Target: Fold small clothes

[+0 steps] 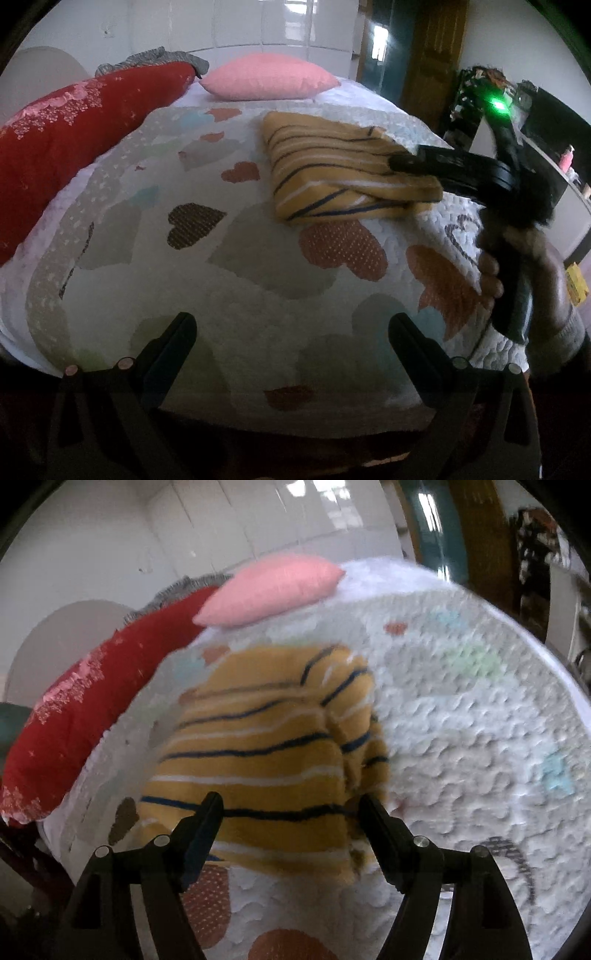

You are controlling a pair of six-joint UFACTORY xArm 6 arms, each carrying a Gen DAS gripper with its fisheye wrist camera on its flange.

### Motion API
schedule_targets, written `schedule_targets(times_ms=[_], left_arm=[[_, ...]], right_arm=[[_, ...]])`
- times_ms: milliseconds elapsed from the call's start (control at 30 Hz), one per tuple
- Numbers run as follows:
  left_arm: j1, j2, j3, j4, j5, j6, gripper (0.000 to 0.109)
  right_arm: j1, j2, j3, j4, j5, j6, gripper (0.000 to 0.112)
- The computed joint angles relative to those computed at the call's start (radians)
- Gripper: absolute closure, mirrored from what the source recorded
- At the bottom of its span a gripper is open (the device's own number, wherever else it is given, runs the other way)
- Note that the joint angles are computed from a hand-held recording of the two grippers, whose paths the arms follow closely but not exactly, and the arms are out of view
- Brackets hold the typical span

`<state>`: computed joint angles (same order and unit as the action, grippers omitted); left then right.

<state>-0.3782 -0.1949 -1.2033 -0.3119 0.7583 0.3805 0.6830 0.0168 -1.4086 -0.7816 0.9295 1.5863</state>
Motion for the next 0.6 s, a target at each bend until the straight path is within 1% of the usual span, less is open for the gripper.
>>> schedule_targets(times_ms=[133, 167, 200, 267, 500, 600], left_arm=[[-0.005, -0.007, 0.009, -0.005, -0.055, -0.013, 0.006], [-0.008, -0.011, 0.015, -0.001, -0.080, -0.015, 0.006], [-0.008, -0.011, 0.015, -0.001, -0.093, -0.014, 0.006], [-0.011, -0.010, 0.012, 0.005, -0.133, -0.011, 0.006], [-0.007, 0.019, -0.048, 0.007, -0.236, -0.019, 0.006], [-0.003, 0.028, -0.070, 0.009, -0.261, -0.021, 0.006]], right_arm=[[0.077, 0.003, -0.051, -0.075, 0.143, -0.011, 0.032], [0.091, 0.003, -0.061, -0.083, 0.175, -0.023, 0.032], [0.113, 0.012, -0.081, -0.092, 0.226, -0.043, 0.032], [0.136, 0.017, -0.103, -0.097, 0.287, -0.083, 0.032], [0.200, -0.011, -0.140, -0.116, 0.464, -0.218, 0.032], [0.217, -0.042, -0.139, -0.126, 0.512, -0.285, 0.032]])
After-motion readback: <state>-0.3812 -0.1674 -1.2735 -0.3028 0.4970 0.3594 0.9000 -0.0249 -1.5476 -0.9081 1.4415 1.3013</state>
